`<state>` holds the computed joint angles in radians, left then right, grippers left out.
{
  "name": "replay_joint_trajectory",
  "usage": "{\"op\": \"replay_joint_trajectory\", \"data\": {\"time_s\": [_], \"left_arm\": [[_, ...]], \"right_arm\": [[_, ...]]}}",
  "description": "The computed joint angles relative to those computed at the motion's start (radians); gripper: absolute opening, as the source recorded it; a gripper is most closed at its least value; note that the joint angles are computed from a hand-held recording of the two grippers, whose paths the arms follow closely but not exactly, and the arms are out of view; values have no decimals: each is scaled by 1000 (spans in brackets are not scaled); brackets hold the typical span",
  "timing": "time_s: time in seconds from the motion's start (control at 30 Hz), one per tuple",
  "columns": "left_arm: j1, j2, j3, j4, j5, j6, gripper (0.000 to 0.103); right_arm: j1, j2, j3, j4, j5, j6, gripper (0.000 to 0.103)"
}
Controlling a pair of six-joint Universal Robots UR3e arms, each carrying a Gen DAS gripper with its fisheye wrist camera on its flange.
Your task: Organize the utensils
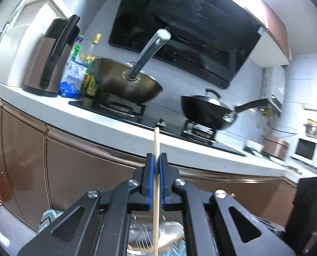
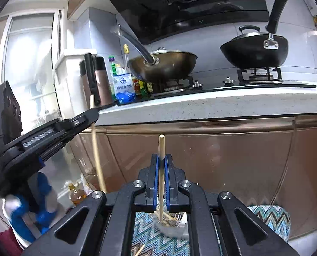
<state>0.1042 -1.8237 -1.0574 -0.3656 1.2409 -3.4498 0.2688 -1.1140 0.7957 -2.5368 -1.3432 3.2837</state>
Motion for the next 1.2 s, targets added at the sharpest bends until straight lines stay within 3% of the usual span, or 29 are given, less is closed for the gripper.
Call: {"op": "replay_joint_trajectory", "data": {"time_s": [0.27, 0.37, 0.43, 0.47, 0.57, 0.9, 1.2], "left_arm": [[-117, -235, 20, 248, 252, 5, 5], [-113, -253, -35, 298, 255, 3, 10], [-98, -233, -86, 308, 234, -16, 23], [-93, -215, -112, 312, 233, -21, 30], [-71, -156, -177, 319, 219, -12, 36], [17, 182, -386, 133, 141, 82, 52], [46, 519, -588, -107, 171, 226, 59]], "right_arm": [[28, 231, -265, 86, -57, -52, 5], [35, 245, -236, 70, -72, -70, 5], [34, 242, -209, 62, -69, -75, 7], [34, 230, -182, 49, -71, -74, 12], [29, 185, -105, 8, -72, -58, 24], [48, -54, 206, -98, -117, -17, 37], [87, -361, 579, -170, -182, 24, 52]]}}
